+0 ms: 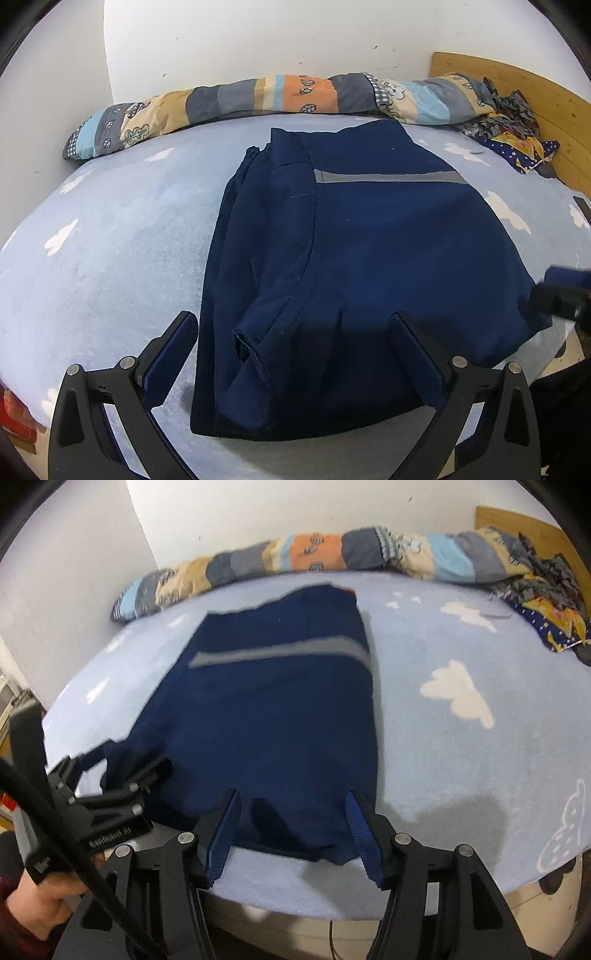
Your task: Fold large clothes
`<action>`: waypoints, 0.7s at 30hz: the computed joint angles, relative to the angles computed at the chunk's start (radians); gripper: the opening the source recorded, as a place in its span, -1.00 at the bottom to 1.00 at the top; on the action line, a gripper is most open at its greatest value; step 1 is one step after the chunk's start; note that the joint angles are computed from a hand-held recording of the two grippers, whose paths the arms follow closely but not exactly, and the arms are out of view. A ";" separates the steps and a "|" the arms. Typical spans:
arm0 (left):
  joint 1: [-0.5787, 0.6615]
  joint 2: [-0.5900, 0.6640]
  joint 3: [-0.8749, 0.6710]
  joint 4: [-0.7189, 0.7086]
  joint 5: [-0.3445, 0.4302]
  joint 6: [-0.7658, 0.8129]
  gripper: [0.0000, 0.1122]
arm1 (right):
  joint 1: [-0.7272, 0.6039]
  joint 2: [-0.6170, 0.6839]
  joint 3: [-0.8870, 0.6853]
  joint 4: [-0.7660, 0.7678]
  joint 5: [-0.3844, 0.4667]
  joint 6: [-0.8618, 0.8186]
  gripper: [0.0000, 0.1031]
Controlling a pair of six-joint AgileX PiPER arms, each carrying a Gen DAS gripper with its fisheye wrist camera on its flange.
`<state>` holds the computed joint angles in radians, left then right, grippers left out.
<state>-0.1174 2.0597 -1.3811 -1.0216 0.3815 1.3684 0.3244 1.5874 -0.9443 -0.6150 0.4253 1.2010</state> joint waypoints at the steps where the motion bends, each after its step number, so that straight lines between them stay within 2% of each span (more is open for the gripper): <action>1: -0.001 0.000 0.001 0.000 -0.002 0.001 0.82 | 0.005 -0.005 -0.001 -0.022 0.008 0.020 0.26; 9: -0.010 -0.003 0.008 0.001 -0.015 0.002 0.82 | -0.022 0.020 -0.009 0.130 -0.025 -0.118 0.26; 17: -0.015 -0.002 0.016 -0.016 -0.032 0.038 0.82 | -0.005 0.064 -0.040 0.133 0.011 -0.143 0.39; 21: -0.014 -0.009 0.027 -0.042 -0.034 0.064 0.82 | -0.005 0.050 -0.024 0.119 -0.004 -0.114 0.39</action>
<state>-0.1312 2.0503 -1.3541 -1.0640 0.3473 1.4320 0.3196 1.6378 -0.9688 -0.4959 0.4213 1.0867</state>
